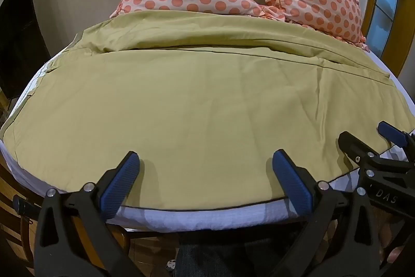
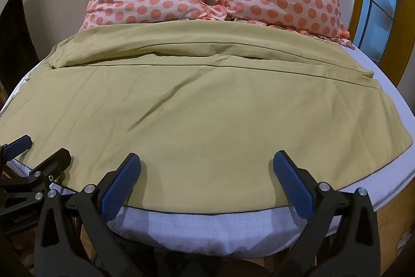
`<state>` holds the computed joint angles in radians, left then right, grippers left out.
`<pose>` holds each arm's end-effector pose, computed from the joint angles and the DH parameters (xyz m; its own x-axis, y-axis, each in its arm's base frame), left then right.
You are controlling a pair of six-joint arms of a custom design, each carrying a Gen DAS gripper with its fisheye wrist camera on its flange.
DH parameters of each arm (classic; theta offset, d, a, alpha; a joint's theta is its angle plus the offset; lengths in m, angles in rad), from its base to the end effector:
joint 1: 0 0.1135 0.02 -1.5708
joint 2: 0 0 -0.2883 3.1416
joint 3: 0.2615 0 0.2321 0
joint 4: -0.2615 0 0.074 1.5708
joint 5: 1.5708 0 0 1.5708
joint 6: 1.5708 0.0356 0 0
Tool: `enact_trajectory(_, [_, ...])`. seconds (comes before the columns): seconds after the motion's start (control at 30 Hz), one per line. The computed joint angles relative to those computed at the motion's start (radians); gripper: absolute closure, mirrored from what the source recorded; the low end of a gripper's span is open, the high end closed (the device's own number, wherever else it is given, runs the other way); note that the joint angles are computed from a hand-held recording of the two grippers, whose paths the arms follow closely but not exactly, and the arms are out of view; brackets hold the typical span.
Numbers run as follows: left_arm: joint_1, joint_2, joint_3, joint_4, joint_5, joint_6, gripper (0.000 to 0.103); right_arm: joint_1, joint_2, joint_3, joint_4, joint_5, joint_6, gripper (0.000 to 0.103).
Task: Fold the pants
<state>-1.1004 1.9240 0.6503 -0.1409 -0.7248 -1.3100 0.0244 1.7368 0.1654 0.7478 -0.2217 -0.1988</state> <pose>0.1382 -0.2196 0.0878 -0.7150 -0.1896 -0.6729 -0.2726 0.9620 0.0186 0.2011 0.0127 0.0938 -0.6847 -0.2094 -0.6981 -0.3146 0.9489 0.0239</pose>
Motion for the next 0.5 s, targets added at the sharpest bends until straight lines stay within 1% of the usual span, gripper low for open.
enact_trajectory(0.5, [0.0, 0.001, 0.002, -0.003, -0.001, 0.0, 0.002, 0.0, 0.002, -0.002, 0.007, -0.001, 0.001, 0.001])
